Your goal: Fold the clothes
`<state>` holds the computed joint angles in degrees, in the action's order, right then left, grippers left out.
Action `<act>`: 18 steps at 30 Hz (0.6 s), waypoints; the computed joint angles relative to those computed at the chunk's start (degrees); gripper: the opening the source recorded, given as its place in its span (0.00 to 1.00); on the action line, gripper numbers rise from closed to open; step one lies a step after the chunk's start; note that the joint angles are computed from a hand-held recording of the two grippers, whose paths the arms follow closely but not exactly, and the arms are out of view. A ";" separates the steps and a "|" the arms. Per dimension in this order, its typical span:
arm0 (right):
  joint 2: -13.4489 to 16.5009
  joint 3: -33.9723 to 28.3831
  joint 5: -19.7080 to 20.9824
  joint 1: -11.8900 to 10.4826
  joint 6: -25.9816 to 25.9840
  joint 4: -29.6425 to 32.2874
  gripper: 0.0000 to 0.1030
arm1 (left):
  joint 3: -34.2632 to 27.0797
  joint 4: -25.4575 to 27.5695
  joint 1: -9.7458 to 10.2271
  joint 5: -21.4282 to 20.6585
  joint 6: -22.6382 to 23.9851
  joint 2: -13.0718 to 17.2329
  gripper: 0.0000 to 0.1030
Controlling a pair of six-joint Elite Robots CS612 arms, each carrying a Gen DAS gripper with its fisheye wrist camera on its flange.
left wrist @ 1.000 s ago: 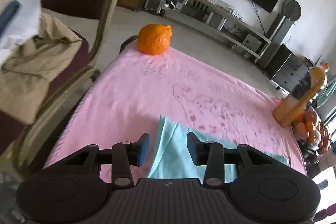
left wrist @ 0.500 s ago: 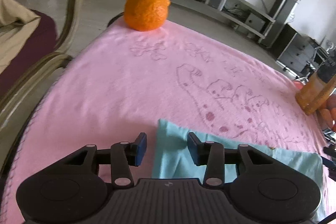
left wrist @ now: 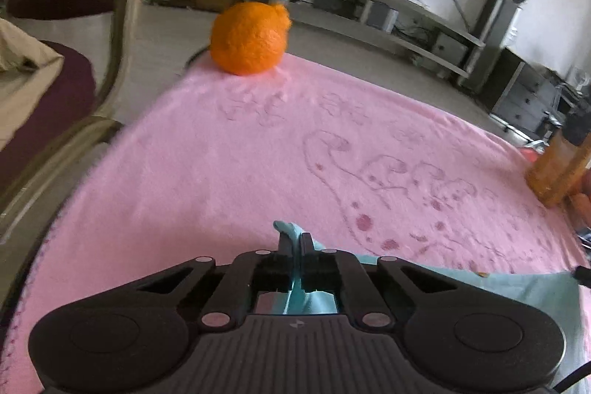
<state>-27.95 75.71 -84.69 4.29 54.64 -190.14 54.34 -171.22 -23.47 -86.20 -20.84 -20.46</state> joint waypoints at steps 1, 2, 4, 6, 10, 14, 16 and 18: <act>-0.33 0.15 -2.79 0.44 -1.13 0.42 0.01 | -0.02 0.24 -0.10 0.73 -0.12 0.02 0.03; -0.58 0.21 -5.16 0.82 -2.23 0.88 0.01 | -0.06 0.47 -0.20 1.38 -0.10 0.05 0.03; -0.66 -0.12 -7.05 1.25 -4.36 2.21 0.01 | -0.17 0.80 -0.40 2.21 0.94 0.13 0.03; -0.70 -0.53 -7.97 1.52 -5.77 3.95 0.01 | -0.22 1.12 -0.54 2.73 1.88 0.17 0.04; -1.04 0.06 -9.85 1.77 -7.05 4.72 0.06 | 0.31 0.37 -0.66 3.99 2.89 -0.09 0.16; -1.27 1.59 -8.66 1.21 -4.23 -0.99 0.16 | 3.55 -5.68 -0.97 5.29 3.14 -1.75 0.21; -1.28 2.44 -6.57 0.86 -2.21 -4.91 0.16 | 5.72 -9.47 -0.94 3.29 4.61 -2.81 0.18; -0.84 2.65 -1.31 0.28 -0.49 -9.38 0.16 | 6.77 -10.45 -0.40 -4.56 7.46 -3.37 0.20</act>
